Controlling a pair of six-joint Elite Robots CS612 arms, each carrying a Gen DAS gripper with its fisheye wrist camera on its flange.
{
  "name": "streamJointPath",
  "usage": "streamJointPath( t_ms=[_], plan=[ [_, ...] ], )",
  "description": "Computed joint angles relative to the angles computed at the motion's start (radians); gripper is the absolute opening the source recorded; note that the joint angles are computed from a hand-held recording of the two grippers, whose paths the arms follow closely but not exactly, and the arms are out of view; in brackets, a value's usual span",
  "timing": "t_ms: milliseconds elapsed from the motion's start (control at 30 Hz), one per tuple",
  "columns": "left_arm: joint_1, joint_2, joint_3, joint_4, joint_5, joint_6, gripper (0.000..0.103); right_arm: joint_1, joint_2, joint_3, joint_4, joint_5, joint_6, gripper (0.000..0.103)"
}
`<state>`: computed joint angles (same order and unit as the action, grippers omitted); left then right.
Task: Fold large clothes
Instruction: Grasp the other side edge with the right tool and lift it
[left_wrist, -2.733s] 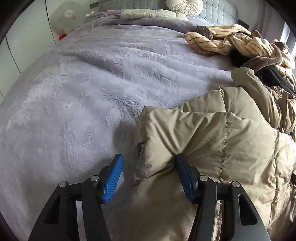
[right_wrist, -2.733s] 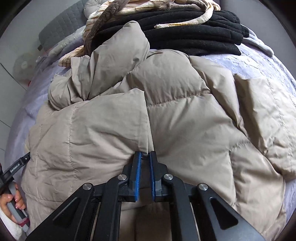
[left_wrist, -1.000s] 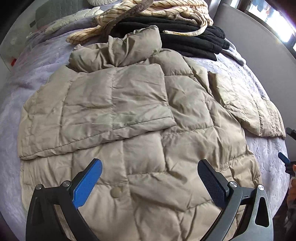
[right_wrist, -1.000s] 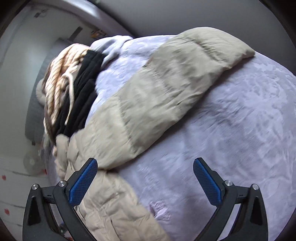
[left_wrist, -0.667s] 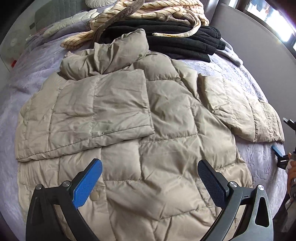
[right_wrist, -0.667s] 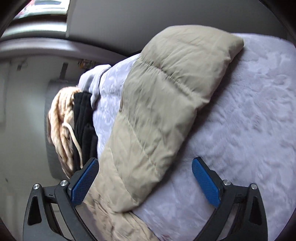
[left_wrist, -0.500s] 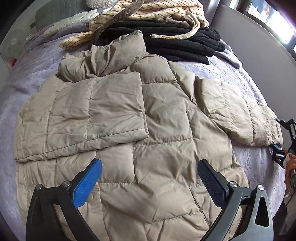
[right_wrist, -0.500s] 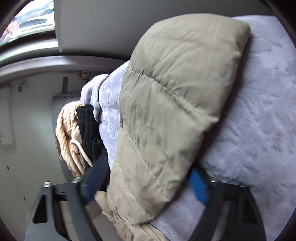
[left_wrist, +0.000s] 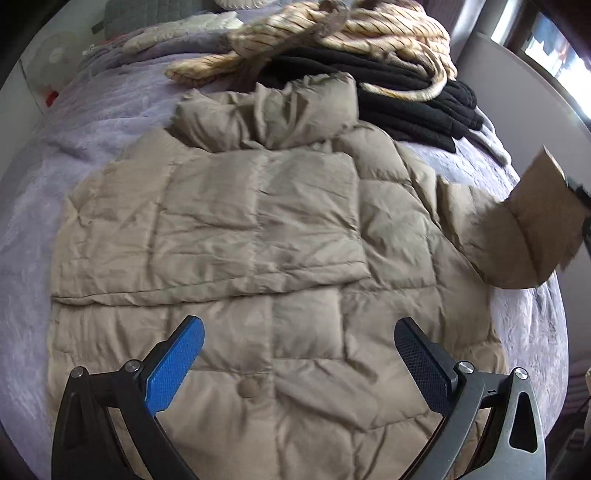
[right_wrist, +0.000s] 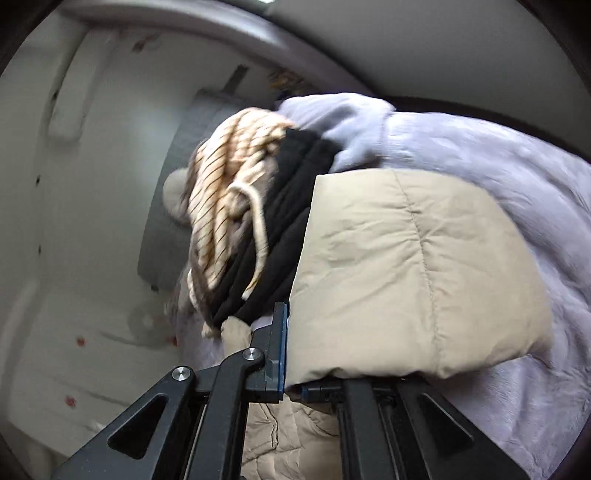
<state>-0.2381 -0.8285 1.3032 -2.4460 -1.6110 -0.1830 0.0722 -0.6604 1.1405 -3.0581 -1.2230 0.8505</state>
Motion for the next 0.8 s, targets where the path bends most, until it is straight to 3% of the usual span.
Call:
streamJointPath(
  t_ms=[100, 233, 367, 567, 667, 733, 800],
  plan=[
    [0.016, -0.008, 0.016, -0.041, 0.031, -0.011, 0.103, 0.055, 0.042, -0.138, 0.115, -0.001, -0.226, 0.006],
    [0.047, -0.013, 0.026, -0.077, 0.076, -0.064, 0.103, 0.146, 0.134, -0.354, 0.351, -0.022, -0.559, 0.006],
    [0.078, -0.014, 0.033, -0.085, 0.11, -0.124, 0.103, 0.213, 0.232, -0.522, 0.59, -0.075, -0.746, 0.006],
    [0.108, -0.006, 0.037, -0.083, 0.121, -0.158, 0.103, 0.24, 0.345, -0.686, 0.846, -0.139, -0.786, 0.006],
    [0.115, 0.004, 0.03, -0.081, 0.108, -0.165, 0.103, 0.228, 0.338, -0.667, 0.864, -0.113, -0.73, 0.011],
    [0.117, 0.009, 0.026, -0.085, 0.097, -0.166, 0.103, 0.21, 0.302, -0.603, 0.829, -0.061, -0.66, 0.033],
    [0.118, 0.016, 0.017, -0.089, 0.085, -0.164, 0.103, 0.188, 0.245, -0.488, 0.721, -0.011, -0.544, 0.069]
  ],
)
